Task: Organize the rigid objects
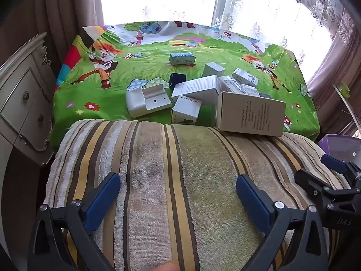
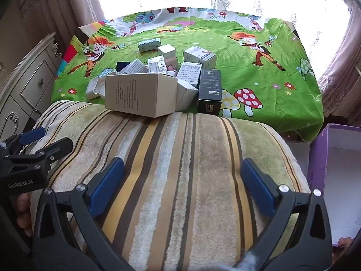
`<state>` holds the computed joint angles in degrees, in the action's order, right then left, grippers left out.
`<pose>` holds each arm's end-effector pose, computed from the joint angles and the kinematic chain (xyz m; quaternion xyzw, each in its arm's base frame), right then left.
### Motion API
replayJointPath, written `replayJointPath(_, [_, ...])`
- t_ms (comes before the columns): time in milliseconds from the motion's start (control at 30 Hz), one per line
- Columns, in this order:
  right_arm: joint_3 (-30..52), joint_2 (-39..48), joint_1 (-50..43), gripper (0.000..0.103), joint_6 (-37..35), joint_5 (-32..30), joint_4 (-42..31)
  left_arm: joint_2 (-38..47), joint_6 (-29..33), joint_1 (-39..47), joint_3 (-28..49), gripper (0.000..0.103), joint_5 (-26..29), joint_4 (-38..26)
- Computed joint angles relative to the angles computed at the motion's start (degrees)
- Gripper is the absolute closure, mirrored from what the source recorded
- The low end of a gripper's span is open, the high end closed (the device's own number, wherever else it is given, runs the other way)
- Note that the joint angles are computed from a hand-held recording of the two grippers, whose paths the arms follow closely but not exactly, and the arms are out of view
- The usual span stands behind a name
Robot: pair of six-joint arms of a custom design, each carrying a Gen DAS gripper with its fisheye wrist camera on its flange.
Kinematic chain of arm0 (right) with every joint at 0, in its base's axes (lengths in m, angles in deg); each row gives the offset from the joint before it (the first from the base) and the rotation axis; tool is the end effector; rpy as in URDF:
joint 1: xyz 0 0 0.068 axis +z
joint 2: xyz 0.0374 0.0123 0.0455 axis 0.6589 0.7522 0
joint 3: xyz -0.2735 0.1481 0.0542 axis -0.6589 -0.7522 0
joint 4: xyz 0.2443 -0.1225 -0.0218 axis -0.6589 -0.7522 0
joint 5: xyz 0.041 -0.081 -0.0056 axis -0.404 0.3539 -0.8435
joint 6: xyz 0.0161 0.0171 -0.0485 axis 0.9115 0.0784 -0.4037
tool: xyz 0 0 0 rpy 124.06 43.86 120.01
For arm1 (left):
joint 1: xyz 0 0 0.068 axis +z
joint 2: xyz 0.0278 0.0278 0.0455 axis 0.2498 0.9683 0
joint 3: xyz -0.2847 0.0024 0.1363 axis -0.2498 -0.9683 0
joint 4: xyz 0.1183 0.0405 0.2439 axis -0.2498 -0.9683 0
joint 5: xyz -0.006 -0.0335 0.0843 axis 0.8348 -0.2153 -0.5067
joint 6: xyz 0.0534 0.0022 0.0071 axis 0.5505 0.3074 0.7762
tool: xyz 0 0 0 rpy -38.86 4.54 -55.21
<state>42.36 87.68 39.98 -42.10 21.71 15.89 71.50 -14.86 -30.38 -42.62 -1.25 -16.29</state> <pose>0.2833 0.0058 0.1205 -0.2300 0.9289 0.1082 0.2694 0.2071 -0.1834 0.1239 -0.1743 0.9436 0.0097 0.2815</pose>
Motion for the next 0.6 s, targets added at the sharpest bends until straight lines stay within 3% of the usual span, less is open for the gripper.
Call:
replayJointPath(300, [-0.1, 0.0, 0.1, 0.000, 0.0, 0.1, 0.2, -0.7, 0.0, 0.0, -0.7, 0.000, -0.2, 0.2])
replayJointPath(333, [-0.1, -0.1, 0.1, 0.000, 0.1, 0.1, 0.1, 0.1, 1.0, 1.0, -2.1, 0.000, 0.2, 3.0])
replayJointPath(600, [0.1, 0.1, 0.1, 0.000, 0.0, 0.2, -0.1, 0.1, 0.9, 0.8, -0.5, 0.000, 0.1, 0.3])
